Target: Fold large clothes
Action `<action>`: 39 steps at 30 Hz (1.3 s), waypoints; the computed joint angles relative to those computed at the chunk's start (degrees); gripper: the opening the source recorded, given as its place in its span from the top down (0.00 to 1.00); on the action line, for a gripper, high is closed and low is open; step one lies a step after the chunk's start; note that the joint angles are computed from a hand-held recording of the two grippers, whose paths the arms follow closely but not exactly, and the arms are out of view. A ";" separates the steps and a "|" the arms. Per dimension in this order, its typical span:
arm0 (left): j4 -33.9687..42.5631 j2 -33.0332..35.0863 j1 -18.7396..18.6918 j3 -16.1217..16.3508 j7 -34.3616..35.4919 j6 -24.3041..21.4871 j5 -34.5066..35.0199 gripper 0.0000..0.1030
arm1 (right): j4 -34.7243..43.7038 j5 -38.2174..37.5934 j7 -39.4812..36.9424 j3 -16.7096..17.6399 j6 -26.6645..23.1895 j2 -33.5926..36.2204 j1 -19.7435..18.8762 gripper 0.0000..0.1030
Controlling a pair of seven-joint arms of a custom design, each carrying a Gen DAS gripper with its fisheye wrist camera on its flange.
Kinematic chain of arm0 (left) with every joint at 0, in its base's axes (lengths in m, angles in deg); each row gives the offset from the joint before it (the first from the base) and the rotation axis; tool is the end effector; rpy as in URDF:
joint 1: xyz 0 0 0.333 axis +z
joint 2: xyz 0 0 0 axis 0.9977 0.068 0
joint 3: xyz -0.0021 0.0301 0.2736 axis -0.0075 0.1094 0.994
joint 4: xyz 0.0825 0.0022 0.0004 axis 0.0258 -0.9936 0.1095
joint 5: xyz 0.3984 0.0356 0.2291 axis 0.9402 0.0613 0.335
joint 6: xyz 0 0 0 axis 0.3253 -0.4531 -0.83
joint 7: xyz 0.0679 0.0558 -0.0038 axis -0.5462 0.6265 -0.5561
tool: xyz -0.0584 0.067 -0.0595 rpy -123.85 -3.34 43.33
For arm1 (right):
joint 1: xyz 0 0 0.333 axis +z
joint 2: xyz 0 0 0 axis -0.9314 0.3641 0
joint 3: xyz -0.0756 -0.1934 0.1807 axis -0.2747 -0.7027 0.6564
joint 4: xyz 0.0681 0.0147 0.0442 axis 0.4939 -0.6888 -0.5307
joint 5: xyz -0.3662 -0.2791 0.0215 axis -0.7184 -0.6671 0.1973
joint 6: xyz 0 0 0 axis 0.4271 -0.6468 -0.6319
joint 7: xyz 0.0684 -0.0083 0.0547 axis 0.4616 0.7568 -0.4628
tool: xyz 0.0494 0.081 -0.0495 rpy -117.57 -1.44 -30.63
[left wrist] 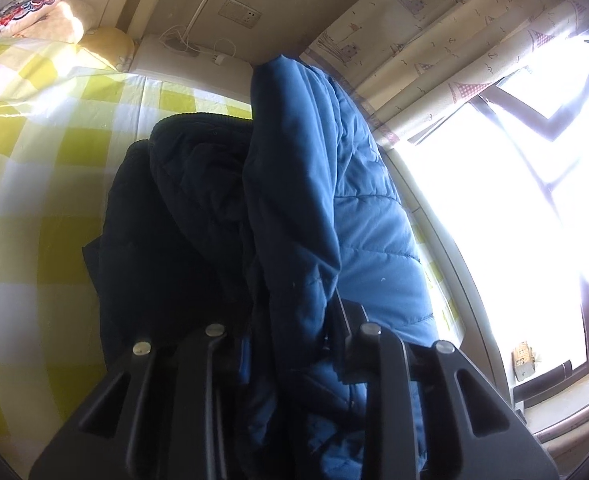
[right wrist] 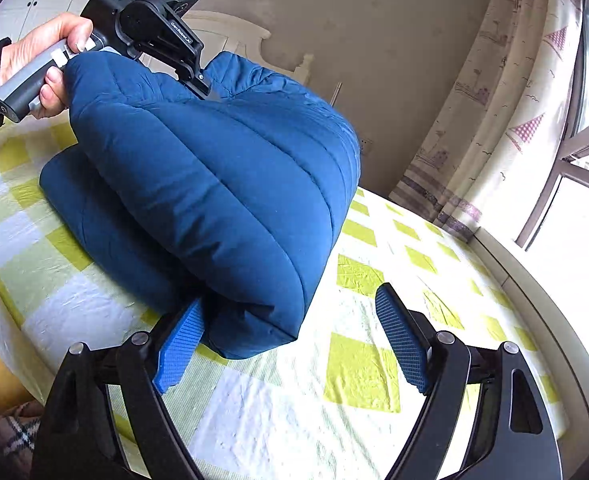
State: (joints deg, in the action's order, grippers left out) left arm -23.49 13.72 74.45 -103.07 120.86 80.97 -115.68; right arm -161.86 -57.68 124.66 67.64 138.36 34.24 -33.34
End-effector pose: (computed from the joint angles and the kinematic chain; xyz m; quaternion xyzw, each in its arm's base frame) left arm 0.6244 -0.3317 0.5449 0.4613 -0.7720 0.4200 0.1219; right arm 0.3419 0.4675 0.4718 -0.6468 0.5441 -0.4813 0.2322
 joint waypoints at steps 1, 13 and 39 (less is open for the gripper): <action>-1.54 -1.53 -0.21 -0.04 -0.17 1.21 0.66 0.76 | 0.88 -0.51 -0.42 0.28 -1.04 0.86 -0.11 0.24; -15.52 -11.50 -3.88 7.31 11.19 7.39 -10.96 0.78 | 6.69 1.65 -4.88 -1.98 -8.96 7.16 3.60 0.28; -27.64 -27.10 -13.26 7.81 3.75 34.66 14.45 0.06 | 29.29 -0.98 -19.82 -7.75 8.65 25.45 7.87 0.28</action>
State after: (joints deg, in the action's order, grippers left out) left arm -51.13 -13.37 61.19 -95.27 124.61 115.62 -101.24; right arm -132.57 -58.66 104.84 59.89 147.00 59.69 -25.47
